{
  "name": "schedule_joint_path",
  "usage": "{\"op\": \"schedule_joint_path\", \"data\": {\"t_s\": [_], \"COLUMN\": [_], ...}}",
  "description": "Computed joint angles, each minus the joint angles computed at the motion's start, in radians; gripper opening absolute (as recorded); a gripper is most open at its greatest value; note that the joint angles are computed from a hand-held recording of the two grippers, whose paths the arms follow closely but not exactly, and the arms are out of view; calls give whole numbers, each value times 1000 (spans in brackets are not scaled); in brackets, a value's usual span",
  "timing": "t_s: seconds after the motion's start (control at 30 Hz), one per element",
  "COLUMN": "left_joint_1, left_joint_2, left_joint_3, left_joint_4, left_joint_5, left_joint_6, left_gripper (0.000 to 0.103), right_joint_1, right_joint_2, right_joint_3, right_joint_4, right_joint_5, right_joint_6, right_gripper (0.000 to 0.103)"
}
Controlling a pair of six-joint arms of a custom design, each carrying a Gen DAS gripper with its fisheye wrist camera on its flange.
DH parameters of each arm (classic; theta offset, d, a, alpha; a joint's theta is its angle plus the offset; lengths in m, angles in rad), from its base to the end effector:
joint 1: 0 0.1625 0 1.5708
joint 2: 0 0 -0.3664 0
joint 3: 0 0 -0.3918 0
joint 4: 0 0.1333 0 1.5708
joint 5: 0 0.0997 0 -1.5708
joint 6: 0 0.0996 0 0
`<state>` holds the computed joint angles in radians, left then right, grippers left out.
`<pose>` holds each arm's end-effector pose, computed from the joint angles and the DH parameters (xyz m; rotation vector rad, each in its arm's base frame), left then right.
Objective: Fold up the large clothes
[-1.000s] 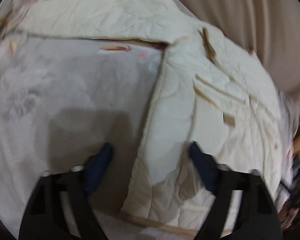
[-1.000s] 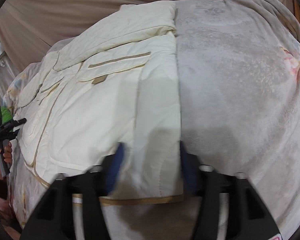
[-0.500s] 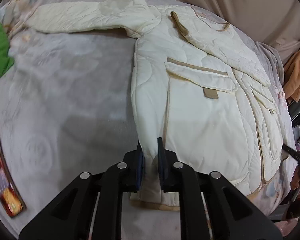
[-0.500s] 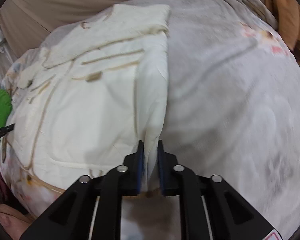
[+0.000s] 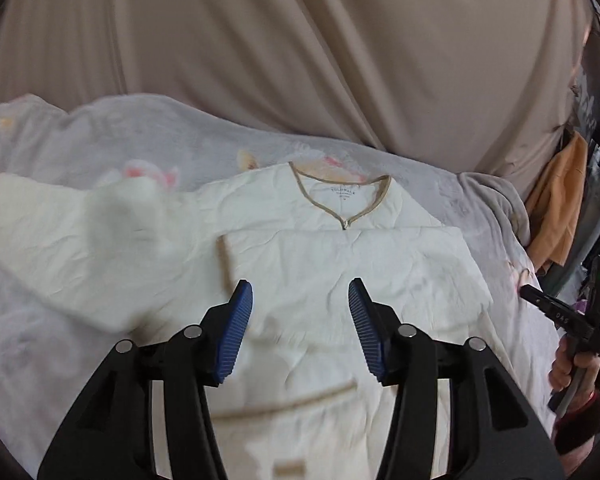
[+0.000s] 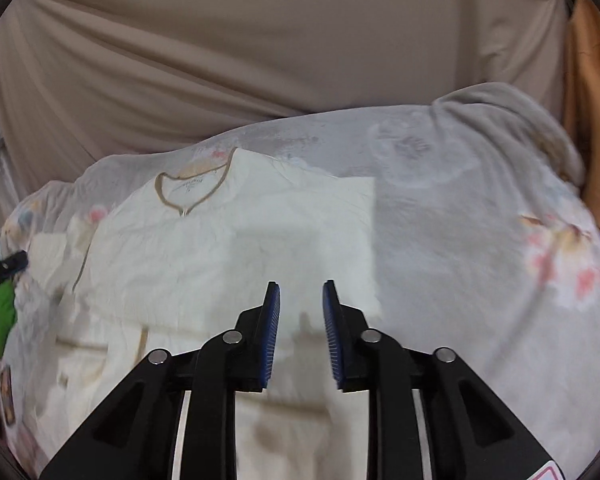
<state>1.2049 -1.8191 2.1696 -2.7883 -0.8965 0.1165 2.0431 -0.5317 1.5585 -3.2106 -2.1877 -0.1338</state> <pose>0.0388 -0.4451 0.4088 0.1897 2.3564 -1.1734 0.3617 -0.5416 0.0039 0.5035 -2.4517 0.9105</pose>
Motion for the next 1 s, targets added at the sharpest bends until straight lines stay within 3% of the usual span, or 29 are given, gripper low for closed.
{"op": "schedule_joint_path", "data": {"t_s": [0.07, 0.23, 0.27, 0.37, 0.5, 0.6, 0.7, 0.8, 0.87, 0.93, 1.0], "left_joint_1": [70, 174, 192, 233, 270, 254, 240, 232, 229, 226, 241], "left_joint_2": [161, 397, 418, 457, 446, 455, 456, 388, 293, 199, 124], "left_joint_3": [-106, -264, -282, -311, -324, -306, -292, -249, -187, -127, -103], "left_joint_4": [-33, -86, -86, -132, -120, -164, -191, -171, -173, -210, -225], "left_joint_5": [-40, -44, -44, -56, -124, -79, -54, -74, -88, -52, -12], "left_joint_6": [15, 6, 6, 56, 42, 77, 77, 4, -20, -22, -35], "left_gripper": [48, 47, 47, 40, 36, 36, 36, 37, 44, 65, 72], "right_joint_1": [-18, -68, -78, -109, -124, -117, -117, -111, -92, -66, -53], "right_joint_2": [98, 302, 328, 414, 339, 254, 282, 253, 198, 152, 117], "right_joint_3": [-153, -470, -506, -635, -542, -398, -421, -368, -281, -186, -116], "right_joint_4": [61, 191, 196, 218, 197, 120, 208, 182, 125, 56, 32], "right_joint_5": [-4, -1, -15, -155, -133, -12, -109, -132, -99, -82, -59], "right_joint_6": [-12, -32, -45, -55, 53, 37, 23, 45, 39, -2, -31], "right_gripper": [11, 10, 7, 3, 3, 3, 1, 1, 6, 6, 8]}}
